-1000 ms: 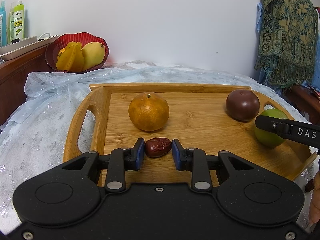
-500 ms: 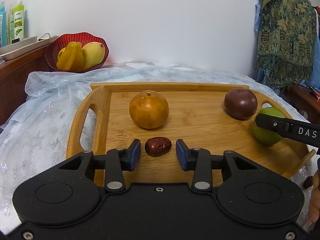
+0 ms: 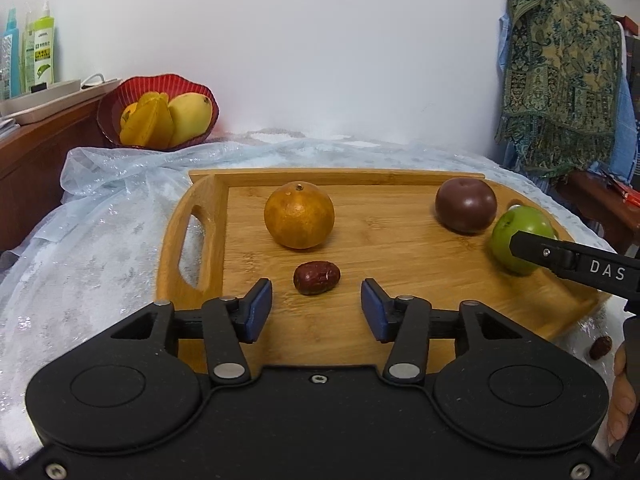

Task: Organize fruits
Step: 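Open the left gripper to drop the red date while the right gripper releases the green fruit, then withdraw both grippers from the tray toward the fruit beside it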

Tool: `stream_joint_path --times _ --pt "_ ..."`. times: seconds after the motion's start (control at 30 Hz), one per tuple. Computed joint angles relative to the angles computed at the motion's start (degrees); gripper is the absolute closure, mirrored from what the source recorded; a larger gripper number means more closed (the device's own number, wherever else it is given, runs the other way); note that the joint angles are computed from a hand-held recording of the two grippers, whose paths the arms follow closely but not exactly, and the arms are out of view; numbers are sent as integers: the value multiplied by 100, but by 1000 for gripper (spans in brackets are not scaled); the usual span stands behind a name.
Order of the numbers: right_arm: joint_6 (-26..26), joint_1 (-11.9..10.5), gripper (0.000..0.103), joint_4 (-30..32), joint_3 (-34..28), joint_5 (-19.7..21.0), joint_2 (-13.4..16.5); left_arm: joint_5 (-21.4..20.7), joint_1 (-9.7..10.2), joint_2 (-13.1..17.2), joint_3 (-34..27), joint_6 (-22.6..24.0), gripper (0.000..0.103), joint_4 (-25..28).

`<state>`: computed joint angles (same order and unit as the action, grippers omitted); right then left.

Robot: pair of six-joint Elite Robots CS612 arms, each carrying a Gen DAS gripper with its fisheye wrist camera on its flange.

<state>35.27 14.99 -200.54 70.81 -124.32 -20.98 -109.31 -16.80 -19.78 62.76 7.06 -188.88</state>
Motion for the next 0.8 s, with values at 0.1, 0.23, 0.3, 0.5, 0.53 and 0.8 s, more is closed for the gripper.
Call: stream_joint_path --times 0.1,0.23,0.3,0.5,0.53,0.8 --pt "-31 37 17 -92 27 -94 7 -48 32 -63 143 20 53 -127" --pt "-43 85 15 -138 50 -218 18 -139 88 -134 317 7 48 -318" --pt "-76 113 14 -191 59 -268 29 -177 109 -155 391 -19 43 -489" --pt "-298 227 10 -446 43 -474 97 -108 145 -163 590 -70 25 -1190" --pt "-316 249 10 -494 36 -525 116 -122 155 -164 632 -78 24 -1299" --pt "-770 448 3 -855 -121 -794 299 -380 265 -189 928 -100 18 -1961"
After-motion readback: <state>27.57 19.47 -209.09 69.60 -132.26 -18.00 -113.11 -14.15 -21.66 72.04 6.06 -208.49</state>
